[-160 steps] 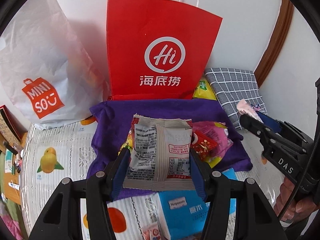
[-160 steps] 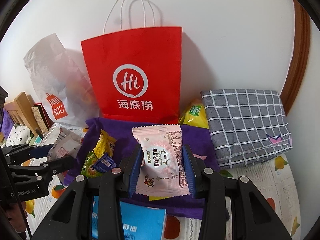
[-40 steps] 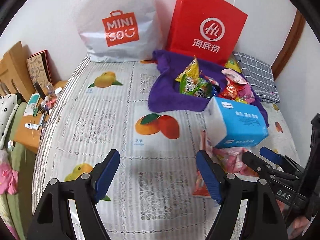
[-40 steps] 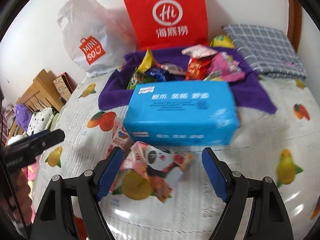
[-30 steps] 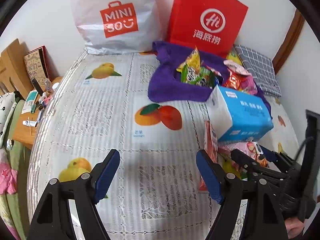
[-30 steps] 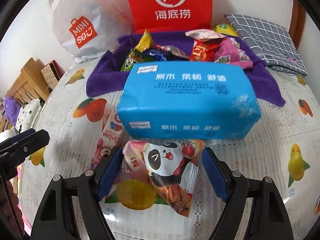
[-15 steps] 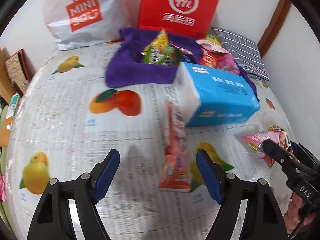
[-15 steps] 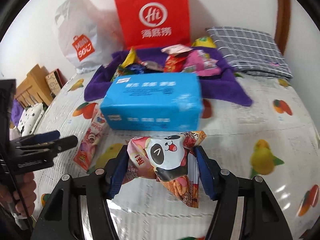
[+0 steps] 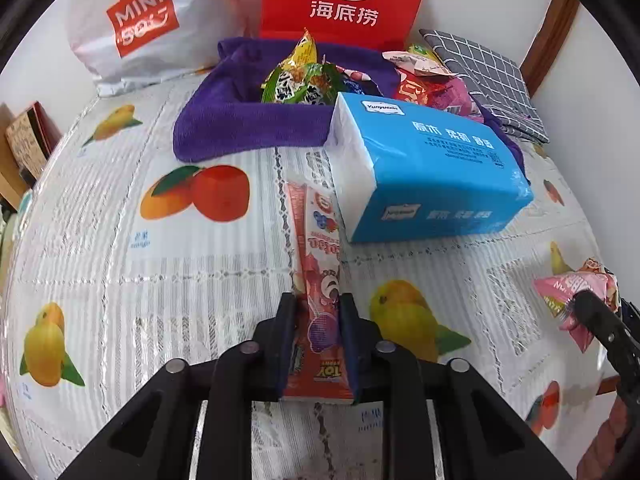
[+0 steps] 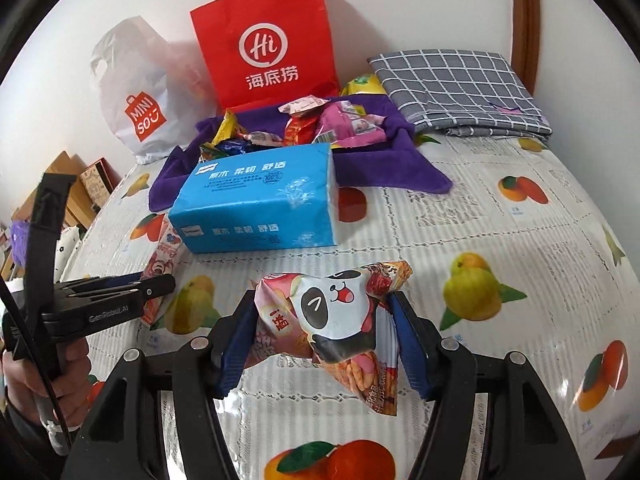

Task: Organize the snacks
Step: 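Grasp the long pink stick snack with the left gripper while the right holds the panda bag, then carry the pink stick snack in the left gripper while the right carries the panda bag to the towel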

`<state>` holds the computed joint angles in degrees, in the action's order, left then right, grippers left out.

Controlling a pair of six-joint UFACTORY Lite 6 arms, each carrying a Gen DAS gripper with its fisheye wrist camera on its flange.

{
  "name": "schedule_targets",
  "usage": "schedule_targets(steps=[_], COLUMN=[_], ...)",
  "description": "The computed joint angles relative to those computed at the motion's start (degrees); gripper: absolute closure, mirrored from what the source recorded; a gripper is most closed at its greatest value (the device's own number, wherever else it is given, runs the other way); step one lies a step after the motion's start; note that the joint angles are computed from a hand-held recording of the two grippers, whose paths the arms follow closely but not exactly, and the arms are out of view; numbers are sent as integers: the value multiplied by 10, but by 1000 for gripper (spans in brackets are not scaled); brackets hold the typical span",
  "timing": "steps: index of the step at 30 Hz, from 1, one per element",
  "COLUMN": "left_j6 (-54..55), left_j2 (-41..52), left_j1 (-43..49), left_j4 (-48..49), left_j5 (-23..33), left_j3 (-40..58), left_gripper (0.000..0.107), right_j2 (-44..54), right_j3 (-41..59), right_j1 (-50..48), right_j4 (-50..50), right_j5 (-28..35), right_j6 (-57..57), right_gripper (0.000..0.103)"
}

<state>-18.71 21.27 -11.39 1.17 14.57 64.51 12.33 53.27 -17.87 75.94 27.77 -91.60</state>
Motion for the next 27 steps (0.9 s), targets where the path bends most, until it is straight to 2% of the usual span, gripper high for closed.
schedule_targets(steps=[2, 9, 12, 15, 19, 23, 27], left_j6=[33, -33, -7, -53, -99, -80, -115], left_j2=[-18, -116, -159, -197, -235, -256, -266], left_j1=[7, 10, 8, -7, -38, -60, -82], left_j4=[-35, 27, -2, 37, 71, 42, 70], left_j5=[-7, 0, 7, 17, 34, 45, 60], left_j3=[-18, -83, -104, -118, -126, -123, -110], left_gripper=[88, 88, 88, 88, 88, 88, 88], right_j2=[-7, -45, -67, -95, -123, -146, -163], right_j3=[-3, -22, -29, -42, -48, -55, -52], right_j1=[-7, -18, -22, -28, -39, -42, -51], right_j4=[1, -8, -18, -22, -37, -61, -68], right_j5=[5, 25, 36, 44, 60, 65, 83], right_j6=[-1, 11, 23, 25, 44, 70, 80], right_gripper=[39, 40, 40, 40, 40, 40, 40])
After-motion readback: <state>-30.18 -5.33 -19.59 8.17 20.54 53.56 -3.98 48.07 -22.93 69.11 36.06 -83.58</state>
